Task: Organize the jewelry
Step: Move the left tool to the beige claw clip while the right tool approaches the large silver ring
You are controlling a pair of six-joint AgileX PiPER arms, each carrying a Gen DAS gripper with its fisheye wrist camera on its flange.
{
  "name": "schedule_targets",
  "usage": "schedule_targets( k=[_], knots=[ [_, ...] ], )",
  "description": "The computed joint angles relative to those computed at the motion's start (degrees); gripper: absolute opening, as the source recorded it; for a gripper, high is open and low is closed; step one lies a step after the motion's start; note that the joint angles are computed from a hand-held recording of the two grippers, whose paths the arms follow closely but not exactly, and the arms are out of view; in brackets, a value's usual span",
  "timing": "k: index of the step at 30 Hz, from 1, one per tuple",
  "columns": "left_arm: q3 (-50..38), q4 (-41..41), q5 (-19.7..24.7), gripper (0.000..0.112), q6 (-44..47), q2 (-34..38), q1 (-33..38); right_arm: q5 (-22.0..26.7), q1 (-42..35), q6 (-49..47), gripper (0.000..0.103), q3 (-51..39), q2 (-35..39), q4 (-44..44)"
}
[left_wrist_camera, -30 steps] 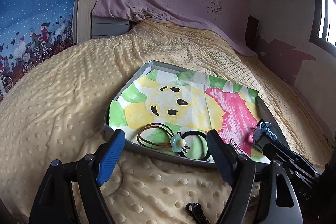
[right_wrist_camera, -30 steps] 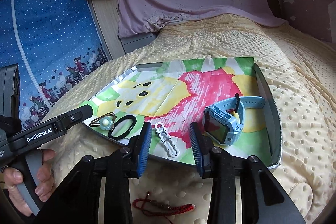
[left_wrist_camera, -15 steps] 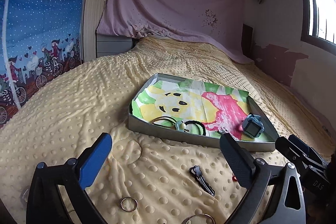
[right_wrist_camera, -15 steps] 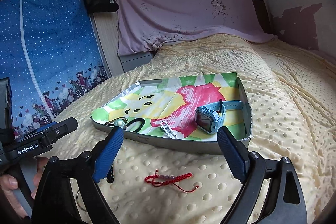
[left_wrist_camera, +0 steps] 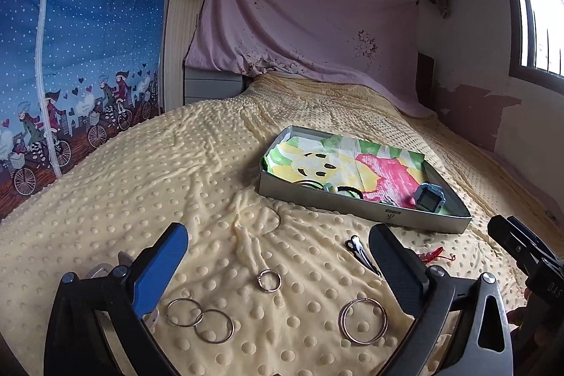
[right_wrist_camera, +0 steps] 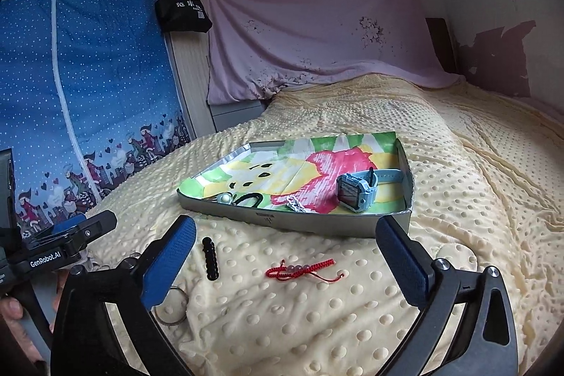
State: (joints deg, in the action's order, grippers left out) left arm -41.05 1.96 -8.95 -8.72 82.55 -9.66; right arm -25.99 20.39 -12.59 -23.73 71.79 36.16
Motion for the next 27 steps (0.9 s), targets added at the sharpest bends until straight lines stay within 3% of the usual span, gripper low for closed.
schedule_targets(
  k=[9, 19, 24, 27],
  knots=[
    [7.47, -4.19, -1.17, 0.103, 6.25, -7.62, 1.62, -2.57, 9.24, -14.71, 0.101, 1.75, -4.48, 17.07],
    [13.77, 25.16, -0.05, 0.103, -18.44, -15.13, 8.42, -4.79, 17.77, -23.34, 0.101, 2.43, -6.63, 26.38],
    [15.12, 40.83, -0.03, 0.103, -31.63, -16.65, 12.09, -4.3, 19.62, -23.86, 0.101, 2.33, -6.57, 26.46],
    [15.38, 45.33, -0.28, 0.103, -35.23, -16.67, 13.73, -3.53, 20.12, -23.74, 0.101, 1.52, -5.44, 25.81]
  ],
)
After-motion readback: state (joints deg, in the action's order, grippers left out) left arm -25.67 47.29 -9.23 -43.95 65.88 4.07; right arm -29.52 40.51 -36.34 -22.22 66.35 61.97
